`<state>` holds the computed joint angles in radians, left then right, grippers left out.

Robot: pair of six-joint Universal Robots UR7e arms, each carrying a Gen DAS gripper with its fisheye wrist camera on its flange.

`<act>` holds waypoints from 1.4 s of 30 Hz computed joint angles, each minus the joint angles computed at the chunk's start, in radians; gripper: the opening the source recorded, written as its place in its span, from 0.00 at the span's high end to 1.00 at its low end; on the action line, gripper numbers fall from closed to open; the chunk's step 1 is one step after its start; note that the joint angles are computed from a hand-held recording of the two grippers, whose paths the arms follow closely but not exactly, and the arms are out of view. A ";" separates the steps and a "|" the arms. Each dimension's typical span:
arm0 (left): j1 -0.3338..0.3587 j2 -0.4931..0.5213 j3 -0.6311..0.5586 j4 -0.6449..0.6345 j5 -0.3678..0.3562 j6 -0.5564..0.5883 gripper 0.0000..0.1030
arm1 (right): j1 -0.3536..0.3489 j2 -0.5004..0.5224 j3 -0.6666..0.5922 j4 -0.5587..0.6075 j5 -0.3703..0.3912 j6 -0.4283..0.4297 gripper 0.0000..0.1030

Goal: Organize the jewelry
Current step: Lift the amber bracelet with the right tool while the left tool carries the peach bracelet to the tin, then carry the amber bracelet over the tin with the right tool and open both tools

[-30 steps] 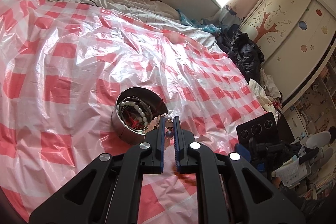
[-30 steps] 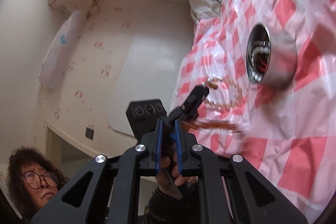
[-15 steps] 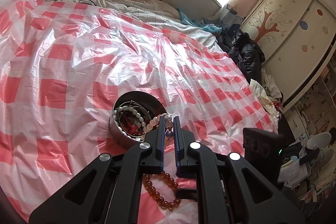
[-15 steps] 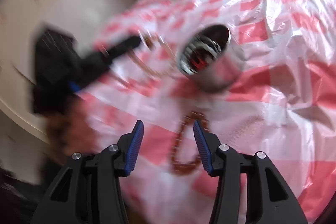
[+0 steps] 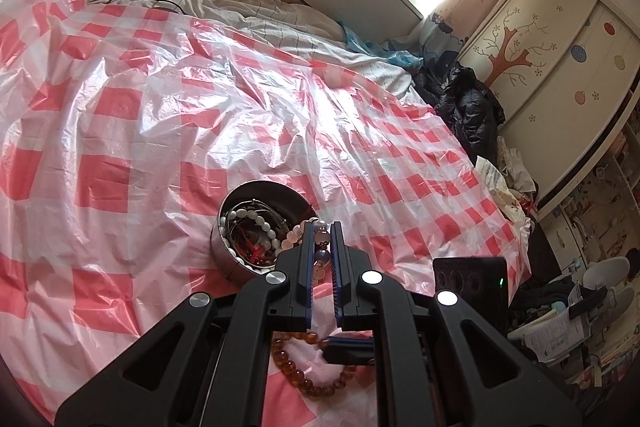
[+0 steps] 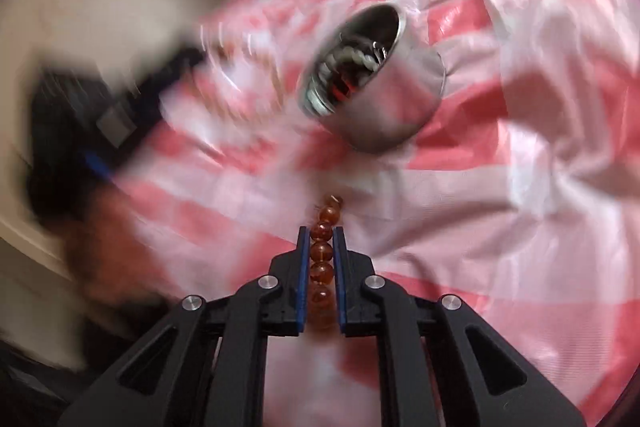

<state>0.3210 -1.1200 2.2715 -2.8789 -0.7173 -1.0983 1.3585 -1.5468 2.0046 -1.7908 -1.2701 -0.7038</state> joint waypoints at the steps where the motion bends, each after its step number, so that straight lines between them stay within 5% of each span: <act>1: 0.002 0.000 0.000 -0.006 0.000 0.002 0.93 | -0.037 0.009 -0.020 0.077 0.096 -0.011 0.88; 4: 0.003 0.002 -0.002 -0.008 0.000 0.004 0.93 | -0.092 0.033 -0.046 0.227 0.252 -0.047 0.88; 12: 0.011 0.017 -0.009 -0.035 -0.005 0.019 0.93 | -0.133 0.064 -0.083 0.426 0.427 -0.108 0.88; 17: 0.020 0.032 -0.018 -0.059 -0.010 0.042 0.93 | -0.134 0.067 -0.138 0.519 0.496 -0.147 0.88; 23: 0.034 0.053 -0.033 -0.097 -0.019 0.073 0.93 | -0.121 0.069 -0.152 0.475 0.525 -0.114 0.88; 25: 0.039 0.056 -0.035 -0.107 -0.019 0.079 0.93 | -0.097 0.054 -0.149 0.371 0.441 -0.055 0.84; 27: 0.040 0.056 -0.036 -0.107 -0.019 0.081 0.93 | -0.070 0.018 -0.122 0.219 0.334 0.004 0.48; 32: 0.042 0.056 -0.037 -0.106 -0.019 0.086 0.93 | 0.061 -0.042 -0.025 -0.161 -0.063 0.039 0.47; 36: 0.045 0.055 -0.040 -0.101 -0.022 0.093 0.93 | 0.155 -0.048 0.109 -0.455 -0.362 -0.044 0.49; 38: 0.042 0.054 -0.039 -0.098 -0.021 0.089 0.93 | 0.206 -0.039 0.197 -0.645 -0.510 -0.145 0.61; 40: 0.042 0.054 -0.039 -0.096 -0.020 0.088 0.93 | 0.226 -0.045 0.230 -0.696 -0.546 -0.198 0.72; 41: 0.042 0.054 -0.039 -0.096 -0.020 0.088 0.93 | 0.221 -0.045 0.219 -0.659 -0.536 -0.182 0.88; 42: 0.042 0.054 -0.039 -0.097 -0.021 0.089 0.93 | 0.208 -0.045 0.198 -0.602 -0.509 -0.148 0.88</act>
